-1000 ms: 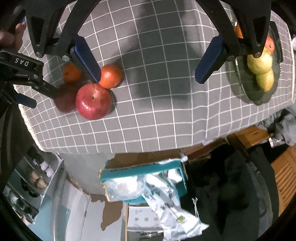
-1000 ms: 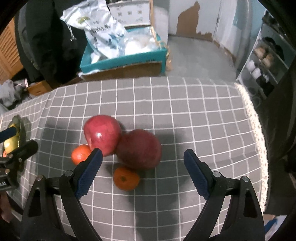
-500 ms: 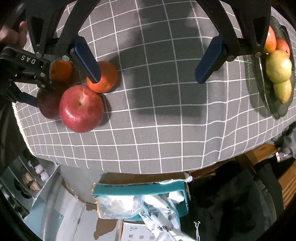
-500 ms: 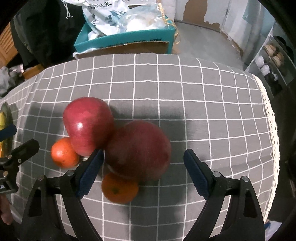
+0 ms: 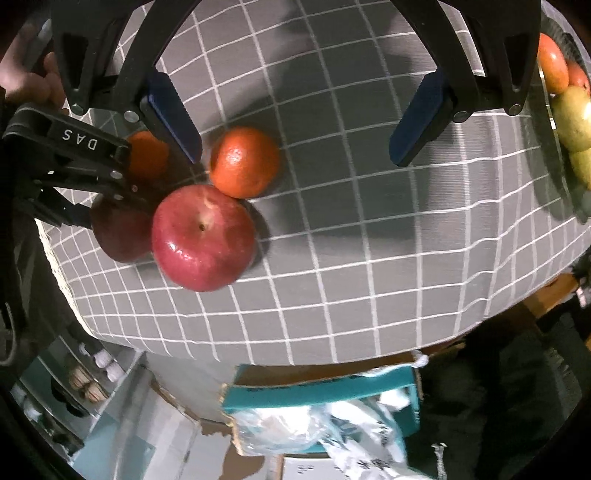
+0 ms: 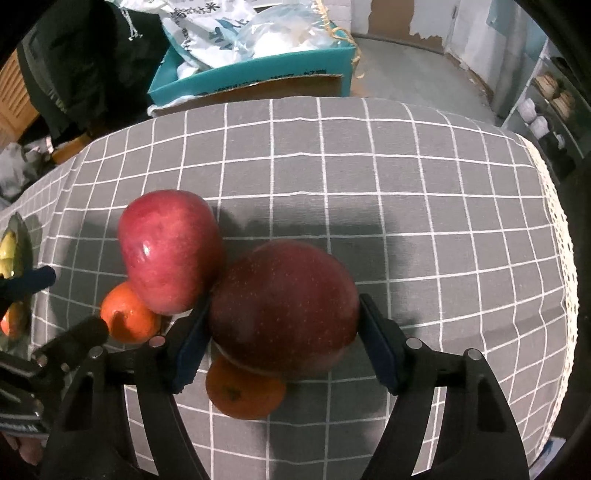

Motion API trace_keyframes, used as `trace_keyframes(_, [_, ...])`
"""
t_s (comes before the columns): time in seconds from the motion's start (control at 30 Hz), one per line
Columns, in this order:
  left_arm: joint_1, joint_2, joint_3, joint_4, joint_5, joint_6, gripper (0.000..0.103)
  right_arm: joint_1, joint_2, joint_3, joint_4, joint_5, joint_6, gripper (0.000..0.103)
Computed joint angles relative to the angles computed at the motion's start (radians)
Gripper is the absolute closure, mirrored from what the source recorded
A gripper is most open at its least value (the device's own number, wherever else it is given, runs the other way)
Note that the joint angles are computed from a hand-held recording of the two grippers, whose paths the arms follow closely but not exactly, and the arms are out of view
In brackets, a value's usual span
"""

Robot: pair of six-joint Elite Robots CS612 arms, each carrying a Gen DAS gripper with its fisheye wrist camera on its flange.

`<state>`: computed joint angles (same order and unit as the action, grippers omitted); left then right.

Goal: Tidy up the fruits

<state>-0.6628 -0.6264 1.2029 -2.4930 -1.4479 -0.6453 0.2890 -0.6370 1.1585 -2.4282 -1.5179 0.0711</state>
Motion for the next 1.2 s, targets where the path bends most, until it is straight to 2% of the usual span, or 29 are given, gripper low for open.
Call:
trace_keyframes(0.2, [-0.005,0.028,-0.04,0.037,-0.015,0.026,0.001,-0.011,-0.023,0.036,-0.047,0.001,0.046,0.028])
trace_keyframes(0.33, [-0.006,0.038,-0.049,0.029,-0.026,0.025,0.001,-0.008,-0.032,0.049,-0.067,-0.029,0.056,0.028])
trace_keyframes(0.4, [-0.004,0.041,-0.049,0.015,-0.036,0.026,0.005,-0.005,-0.035,0.054,-0.075,-0.044,0.061,0.028])
trace_keyframes(0.47, [-0.005,0.042,-0.051,0.016,-0.043,0.031,0.017,-0.004,-0.04,0.062,-0.081,-0.056,0.064,0.028])
trace_keyframes(0.6, [-0.005,0.049,-0.058,0.02,-0.068,0.045,0.029,-0.008,-0.052,0.083,-0.097,-0.054,0.083,0.028])
trace_keyframes(0.7, [-0.004,0.049,-0.052,-0.013,-0.097,0.051,0.046,-0.007,-0.058,0.094,-0.104,-0.059,0.086,0.028])
trace_keyframes(0.73, [-0.004,0.049,-0.051,-0.02,-0.105,0.054,0.056,-0.006,-0.059,0.097,-0.105,-0.062,0.084,0.028])
trace_keyframes(0.77, [-0.006,0.048,-0.051,-0.023,-0.106,0.059,0.058,-0.004,-0.059,0.098,-0.107,-0.067,0.083,0.028])
trace_keyframes(0.87, [-0.018,0.043,-0.052,0.003,-0.058,0.078,0.058,0.0,-0.062,0.105,-0.113,-0.08,0.072,0.028])
trace_keyframes(1.2, [-0.014,0.0,0.011,-0.064,0.01,0.016,0.059,0.017,-0.081,0.122,-0.157,-0.118,0.037,0.028])
